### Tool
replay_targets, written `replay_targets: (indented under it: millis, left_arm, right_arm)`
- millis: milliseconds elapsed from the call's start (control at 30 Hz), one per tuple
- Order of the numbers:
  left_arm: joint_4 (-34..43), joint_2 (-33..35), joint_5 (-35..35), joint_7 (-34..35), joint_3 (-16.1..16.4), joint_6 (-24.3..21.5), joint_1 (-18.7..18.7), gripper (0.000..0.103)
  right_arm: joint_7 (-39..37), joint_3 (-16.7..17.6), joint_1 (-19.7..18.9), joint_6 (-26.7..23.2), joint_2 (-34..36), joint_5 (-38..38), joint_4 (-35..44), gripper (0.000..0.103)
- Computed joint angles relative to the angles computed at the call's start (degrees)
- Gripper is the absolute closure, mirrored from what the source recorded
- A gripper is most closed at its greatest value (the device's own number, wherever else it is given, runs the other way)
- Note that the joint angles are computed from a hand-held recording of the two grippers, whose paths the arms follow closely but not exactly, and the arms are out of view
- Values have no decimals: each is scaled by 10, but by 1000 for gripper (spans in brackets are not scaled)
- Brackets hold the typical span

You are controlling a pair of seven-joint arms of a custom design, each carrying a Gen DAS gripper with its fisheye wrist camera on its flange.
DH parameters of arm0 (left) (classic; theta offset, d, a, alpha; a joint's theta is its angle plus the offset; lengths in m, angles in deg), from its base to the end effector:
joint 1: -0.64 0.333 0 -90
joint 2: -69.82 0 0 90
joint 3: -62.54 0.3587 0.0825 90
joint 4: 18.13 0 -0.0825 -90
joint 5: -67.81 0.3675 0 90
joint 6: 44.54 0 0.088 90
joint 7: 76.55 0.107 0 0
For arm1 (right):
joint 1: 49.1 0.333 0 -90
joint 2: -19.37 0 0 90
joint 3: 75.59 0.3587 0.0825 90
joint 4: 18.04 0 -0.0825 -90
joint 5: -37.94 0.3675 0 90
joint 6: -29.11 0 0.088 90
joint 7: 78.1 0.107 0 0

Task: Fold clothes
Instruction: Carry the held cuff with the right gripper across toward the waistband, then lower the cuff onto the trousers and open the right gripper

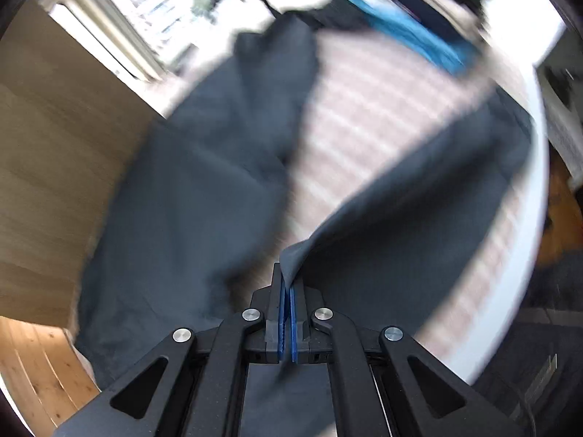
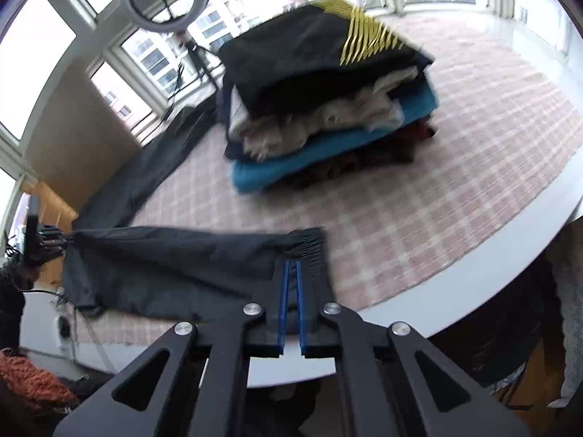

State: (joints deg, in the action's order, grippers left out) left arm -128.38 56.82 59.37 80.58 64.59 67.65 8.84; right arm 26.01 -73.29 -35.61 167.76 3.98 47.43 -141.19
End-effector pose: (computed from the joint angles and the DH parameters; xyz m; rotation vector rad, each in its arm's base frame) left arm 0.4810 0.0793 0.6565 -0.8757 2.7525 -0.2600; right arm 0.4707 0.1363 0.6205 -1.7814 1.8981 -0.2102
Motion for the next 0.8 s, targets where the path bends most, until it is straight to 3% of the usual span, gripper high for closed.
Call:
replay_targets:
  millis: [67, 100, 167, 267, 333, 367, 433, 533, 667, 800]
  left_arm:
    - [-3, 40, 54, -86, -31, 47, 0, 87]
    - [7, 65, 95, -126, -44, 48, -1, 79]
    - [11, 82, 128, -152, -46, 39, -4, 81]
    - [13, 54, 96, -110, -19, 15, 9, 72]
    - [12, 30, 77, -90, -4, -1, 21, 71]
    - [10, 15, 66, -87, 7, -5, 29, 67]
    - [11, -5, 54, -92, 33, -4, 54, 59]
    - [7, -30, 52, -103, 72, -11, 99, 57]
    - [-3, -19, 66, -133, 123, -27, 173, 57]
    - [-44, -1, 79, -151, 135, -4, 221, 57]
  right_arm:
    - [-11, 1, -1, -6, 31, -13, 16, 98]
    - [-4, 6, -3, -18, 48, -28, 23, 97]
    - [-14, 7, 2, -60, 79, -24, 42, 96]
    - [-19, 11, 11, -76, 99, -7, 39, 93]
    - [-12, 17, 16, -89, 112, -19, 41, 70]
    - [2, 21, 18, -90, 117, -39, 40, 67]
    - [12, 26, 24, -97, 126, -63, 40, 64]
    - [15, 29, 33, -105, 138, -71, 41, 62]
    - [33, 33, 44, -104, 148, -96, 48, 47]
    - [61, 36, 53, -112, 159, -134, 62, 48]
